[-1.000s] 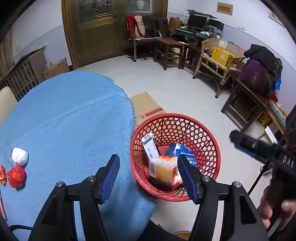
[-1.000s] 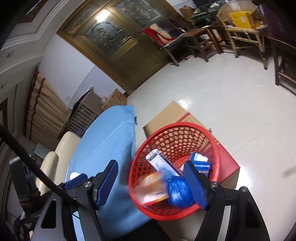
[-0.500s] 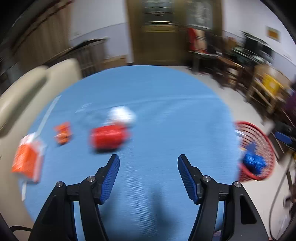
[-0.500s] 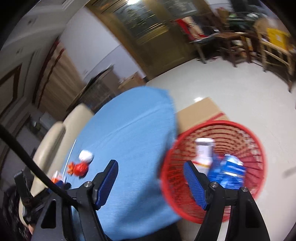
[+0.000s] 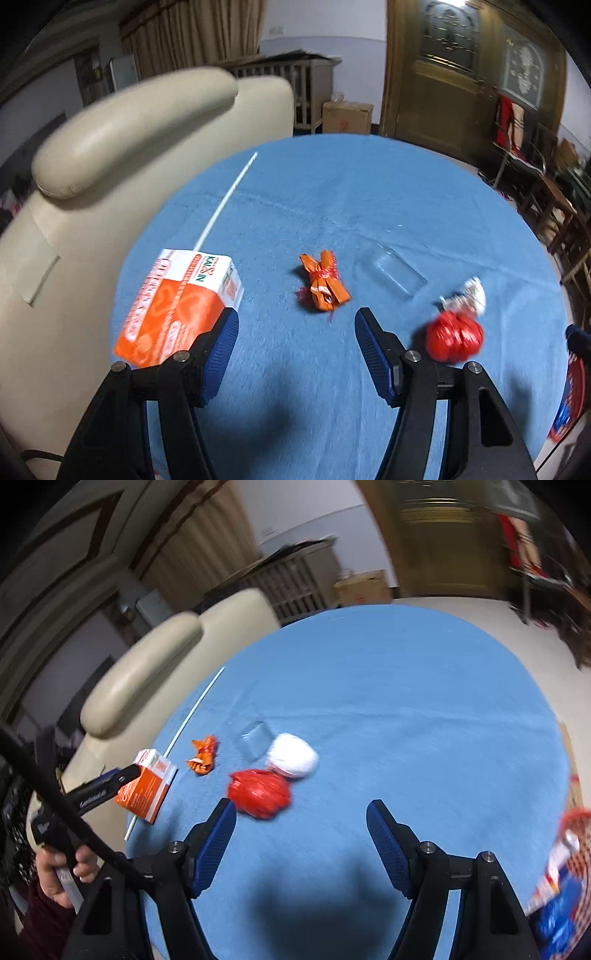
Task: Collect trash
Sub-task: 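Grasp the orange string-tied bag with the left tool while the right tool moves toward the clear tray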
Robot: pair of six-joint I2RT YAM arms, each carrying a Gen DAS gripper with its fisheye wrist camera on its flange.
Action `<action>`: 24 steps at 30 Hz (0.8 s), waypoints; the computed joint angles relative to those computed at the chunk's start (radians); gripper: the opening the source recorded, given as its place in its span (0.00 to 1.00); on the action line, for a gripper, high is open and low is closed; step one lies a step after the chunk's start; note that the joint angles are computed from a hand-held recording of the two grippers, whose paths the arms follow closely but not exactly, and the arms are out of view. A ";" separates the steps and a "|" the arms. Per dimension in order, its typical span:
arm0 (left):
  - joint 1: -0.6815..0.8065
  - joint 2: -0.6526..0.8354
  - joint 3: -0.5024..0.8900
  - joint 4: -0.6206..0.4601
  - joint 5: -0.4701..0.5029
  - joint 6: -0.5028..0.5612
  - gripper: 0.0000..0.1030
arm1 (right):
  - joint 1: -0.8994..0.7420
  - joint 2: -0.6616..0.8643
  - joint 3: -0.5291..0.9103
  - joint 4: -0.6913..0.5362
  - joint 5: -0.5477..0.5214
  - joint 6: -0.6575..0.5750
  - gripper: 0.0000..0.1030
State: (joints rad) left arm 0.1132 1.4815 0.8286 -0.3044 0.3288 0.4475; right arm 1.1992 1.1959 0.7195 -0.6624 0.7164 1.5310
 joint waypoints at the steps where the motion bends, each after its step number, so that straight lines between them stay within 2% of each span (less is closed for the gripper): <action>1: -0.018 0.039 0.024 0.002 -0.022 -0.026 0.64 | -0.054 0.017 0.007 0.056 -0.036 -0.089 0.74; 3: -0.047 0.110 0.067 0.001 -0.053 -0.063 0.64 | -0.166 0.071 0.037 0.158 -0.118 -0.260 0.74; 7: -0.134 0.235 0.127 0.029 -0.125 -0.142 0.64 | -0.335 0.185 0.107 0.296 -0.267 -0.493 0.74; 9: -0.166 0.286 0.152 0.044 -0.158 -0.168 0.64 | -0.405 0.262 0.159 0.326 -0.338 -0.583 0.74; 14: -0.203 0.400 0.203 0.085 -0.222 -0.206 0.64 | -0.493 0.372 0.208 0.401 -0.422 -0.678 0.74; 17: -0.195 0.454 0.225 0.108 -0.207 -0.205 0.50 | -0.522 0.426 0.230 0.441 -0.457 -0.720 0.74; 18: -0.190 0.457 0.227 0.113 -0.184 -0.201 0.42 | -0.526 0.447 0.237 0.456 -0.468 -0.733 0.74; 19: -0.187 0.451 0.218 0.121 -0.168 -0.188 0.27 | -0.528 0.466 0.249 0.462 -0.478 -0.746 0.74; 20: -0.187 0.442 0.207 0.129 -0.159 -0.169 0.19 | -0.529 0.481 0.265 0.449 -0.477 -0.761 0.74; 24: -0.167 0.413 0.167 0.151 -0.131 -0.145 0.13 | -0.536 0.593 0.375 0.408 -0.463 -0.816 0.76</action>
State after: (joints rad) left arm -0.0540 1.8945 0.9961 -0.1533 0.1979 0.3021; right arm 0.6633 1.7894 1.0941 -0.2542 0.2530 0.7149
